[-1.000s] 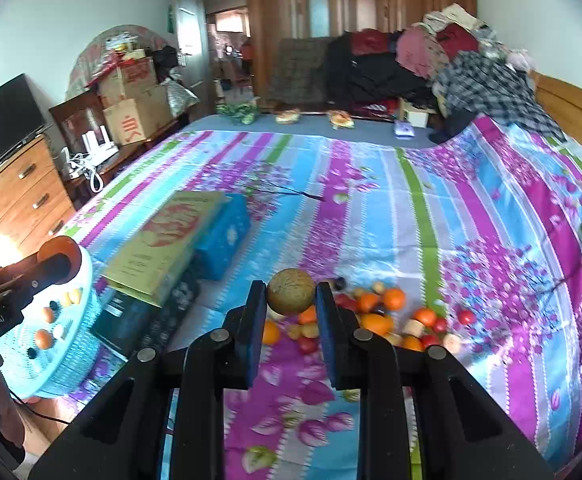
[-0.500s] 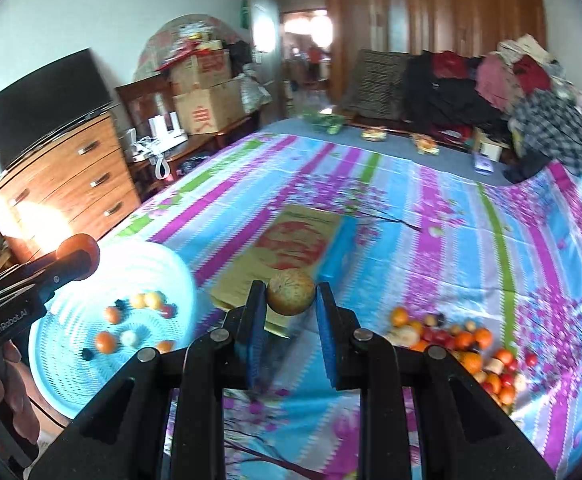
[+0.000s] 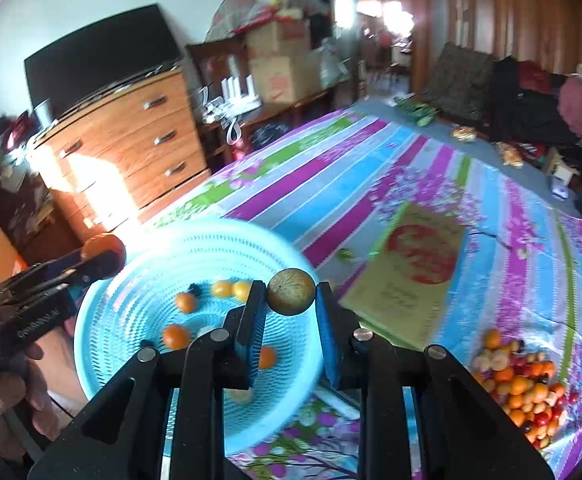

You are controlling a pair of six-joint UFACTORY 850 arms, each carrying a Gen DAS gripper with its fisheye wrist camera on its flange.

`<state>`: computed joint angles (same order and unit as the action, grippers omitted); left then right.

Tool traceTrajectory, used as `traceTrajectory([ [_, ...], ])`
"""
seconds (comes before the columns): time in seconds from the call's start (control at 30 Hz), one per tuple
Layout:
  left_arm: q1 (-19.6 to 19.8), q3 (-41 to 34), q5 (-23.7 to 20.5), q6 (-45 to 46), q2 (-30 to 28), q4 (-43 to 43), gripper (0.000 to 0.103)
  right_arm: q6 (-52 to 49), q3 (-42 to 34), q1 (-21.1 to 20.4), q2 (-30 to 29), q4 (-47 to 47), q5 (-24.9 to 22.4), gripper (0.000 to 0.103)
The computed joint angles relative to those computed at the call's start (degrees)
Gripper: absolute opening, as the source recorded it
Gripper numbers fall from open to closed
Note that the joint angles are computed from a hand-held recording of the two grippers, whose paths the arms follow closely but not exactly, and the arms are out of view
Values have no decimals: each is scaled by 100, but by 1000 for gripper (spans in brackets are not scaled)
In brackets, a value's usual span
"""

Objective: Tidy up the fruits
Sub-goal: 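Carry the orange and brown fruit in both grippers over the blue colander, then open the left gripper to drop the orange while the right drops the brown fruit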

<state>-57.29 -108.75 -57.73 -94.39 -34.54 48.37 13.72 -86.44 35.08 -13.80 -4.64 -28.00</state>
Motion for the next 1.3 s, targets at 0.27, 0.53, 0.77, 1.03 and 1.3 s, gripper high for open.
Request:
traceTrajectory([
  [0.27,216,546,372,217,202,-771,46,-1119,-628,31,-705,1311,-677,28],
  [0.53,393,891,697,690,284,-1823,46,-1494,-838,3,-1109,1776,-1233,28],
  [0.77,449,927,764,1027,229,-2272,46,-1585,-1052,-9,-1441,1854,-1622,28],
  [1.03,520,961,799,1235,225,-2504,46,-1561,-1024,0,-1556,1823,-1737,28],
  [1.3,553,896,791,1305,165,-2563,46,-1573,-987,-16,-1537,1846,-1726,28],
])
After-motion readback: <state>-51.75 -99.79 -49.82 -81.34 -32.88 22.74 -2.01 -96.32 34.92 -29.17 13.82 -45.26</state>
